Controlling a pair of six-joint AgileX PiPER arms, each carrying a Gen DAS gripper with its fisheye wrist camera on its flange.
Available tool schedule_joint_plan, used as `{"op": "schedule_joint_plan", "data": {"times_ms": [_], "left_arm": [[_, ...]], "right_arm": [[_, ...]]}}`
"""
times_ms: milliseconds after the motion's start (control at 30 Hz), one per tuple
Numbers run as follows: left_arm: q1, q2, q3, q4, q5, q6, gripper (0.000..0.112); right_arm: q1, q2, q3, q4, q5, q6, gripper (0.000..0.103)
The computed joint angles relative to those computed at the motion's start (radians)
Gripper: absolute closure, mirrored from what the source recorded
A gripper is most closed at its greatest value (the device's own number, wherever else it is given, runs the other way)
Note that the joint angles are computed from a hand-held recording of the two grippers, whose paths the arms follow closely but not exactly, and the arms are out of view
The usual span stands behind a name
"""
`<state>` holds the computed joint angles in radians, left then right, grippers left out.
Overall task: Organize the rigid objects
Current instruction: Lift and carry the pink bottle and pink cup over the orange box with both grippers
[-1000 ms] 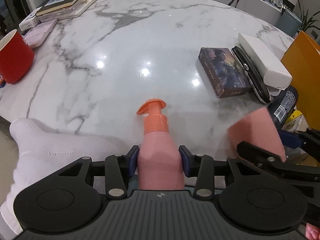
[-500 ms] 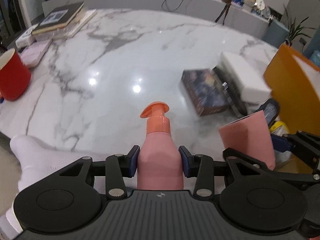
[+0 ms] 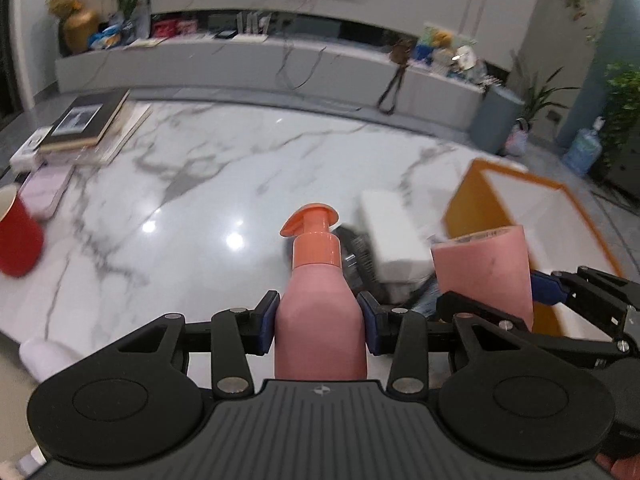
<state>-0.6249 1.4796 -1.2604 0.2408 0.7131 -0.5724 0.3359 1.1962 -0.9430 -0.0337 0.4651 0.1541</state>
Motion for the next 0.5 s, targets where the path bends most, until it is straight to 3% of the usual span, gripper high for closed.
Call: {"op": "schedule_joint_plan", "data": {"times_ms": [333,500], "left_arm": [[-0.059,0.103,-0.263,-0.198,0.063,0.196,0.065],[-0.068,0.263,-0.521,-0.392,0.177,0.363,0.064]], "right_arm": [[-0.213,-0.094,-0.137,0.061,0.177,-0.176,0.048],[-0.423,-0.062,-0.216,0.210,0.324,-0.380,0.048]]}}
